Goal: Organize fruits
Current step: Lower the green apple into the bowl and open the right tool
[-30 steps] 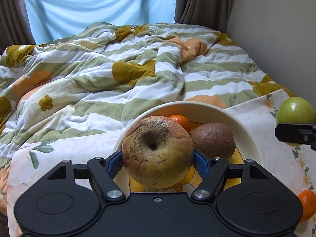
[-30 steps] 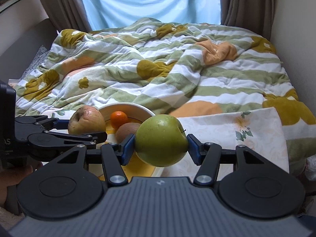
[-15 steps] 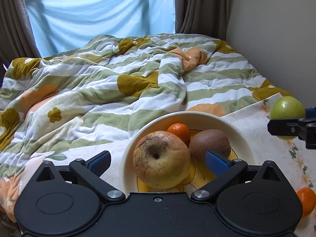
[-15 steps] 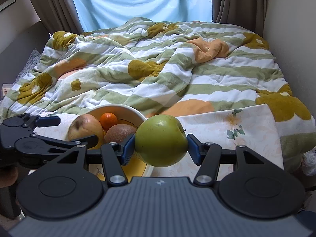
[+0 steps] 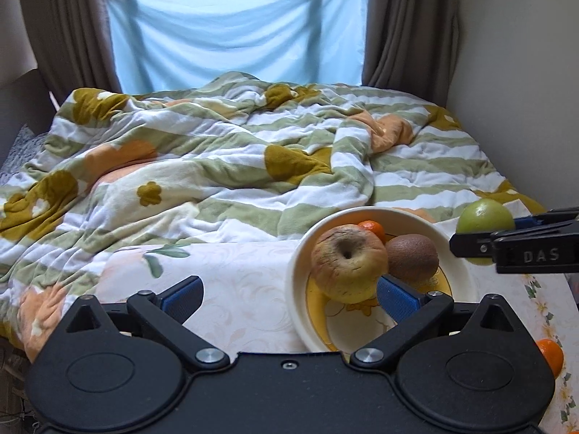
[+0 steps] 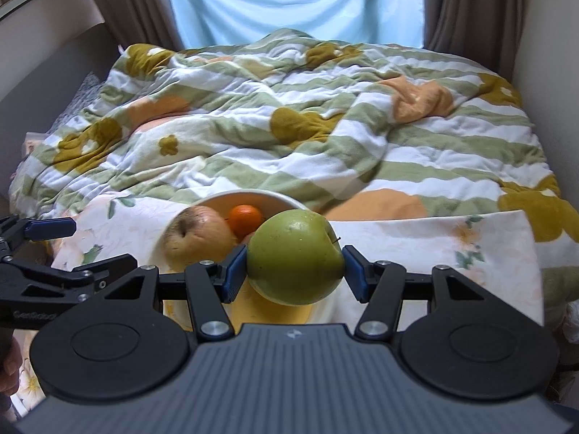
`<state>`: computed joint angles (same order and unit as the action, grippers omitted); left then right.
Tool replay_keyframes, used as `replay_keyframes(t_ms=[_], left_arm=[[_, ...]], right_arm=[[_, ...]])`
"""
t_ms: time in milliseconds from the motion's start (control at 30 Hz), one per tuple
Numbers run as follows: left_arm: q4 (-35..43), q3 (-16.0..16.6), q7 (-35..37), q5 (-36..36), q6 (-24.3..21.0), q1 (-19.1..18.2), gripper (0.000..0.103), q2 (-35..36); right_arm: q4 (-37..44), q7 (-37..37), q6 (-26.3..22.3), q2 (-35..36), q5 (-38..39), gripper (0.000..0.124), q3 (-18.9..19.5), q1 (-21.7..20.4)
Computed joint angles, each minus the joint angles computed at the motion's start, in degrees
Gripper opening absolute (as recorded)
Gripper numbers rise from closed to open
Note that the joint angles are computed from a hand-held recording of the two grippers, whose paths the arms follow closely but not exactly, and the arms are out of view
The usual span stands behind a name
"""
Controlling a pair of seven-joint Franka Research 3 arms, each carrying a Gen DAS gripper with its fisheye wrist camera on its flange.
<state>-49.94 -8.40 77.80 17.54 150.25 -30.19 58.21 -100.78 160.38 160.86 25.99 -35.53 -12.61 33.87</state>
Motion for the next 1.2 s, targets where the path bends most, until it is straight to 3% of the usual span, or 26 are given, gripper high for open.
replay_keyframes(t_ms=[200, 433, 767, 900, 1000, 1033, 1200], left_arm=[[-10.6, 0.8, -4.3, 1.4, 4.1, 1.3, 0.103, -6.1], [-19.2, 0.8, -7.7, 3.8, 7.3, 2.6, 0.103, -10.6], [-22.5, 0.2, -8.5, 5.0, 8.5, 3.4, 0.103, -11.9], [-23.0, -0.1, -8.5, 4.8, 8.5, 3.9, 0.103, -12.1], [-23.5, -0.6, -8.3, 4.3, 8.1, 4.5, 0.103, -12.6], [-23.7, -1.0, -8.1, 4.0, 8.3, 4.8, 0.103, -12.8], [-25.4, -0.5, -8.7, 4.2, 8.9, 4.5, 0.103, -14.2]], right_arm=[[3.9, -4.5, -0.4, 3.8, 4.5, 0.072, 2.3, -0.7], [7.0, -9.0, -1.7, 7.7, 9.1, 0.072, 1.7, 1.2], [9.3, -10.7, -3.8, 10.9, 11.4, 0.072, 0.3, 2.9], [9.0, -8.2, -3.6, 11.1, 10.1, 0.072, -1.8, 4.7], [8.6, -5.3, -3.1, 10.7, 7.2, 0.088, -4.3, 6.9], [8.5, -3.7, -3.8, 10.4, 5.8, 0.101, -5.4, 7.9], [5.8, 2.0, -2.3, 7.8, 3.0, 0.103, -5.2, 7.6]])
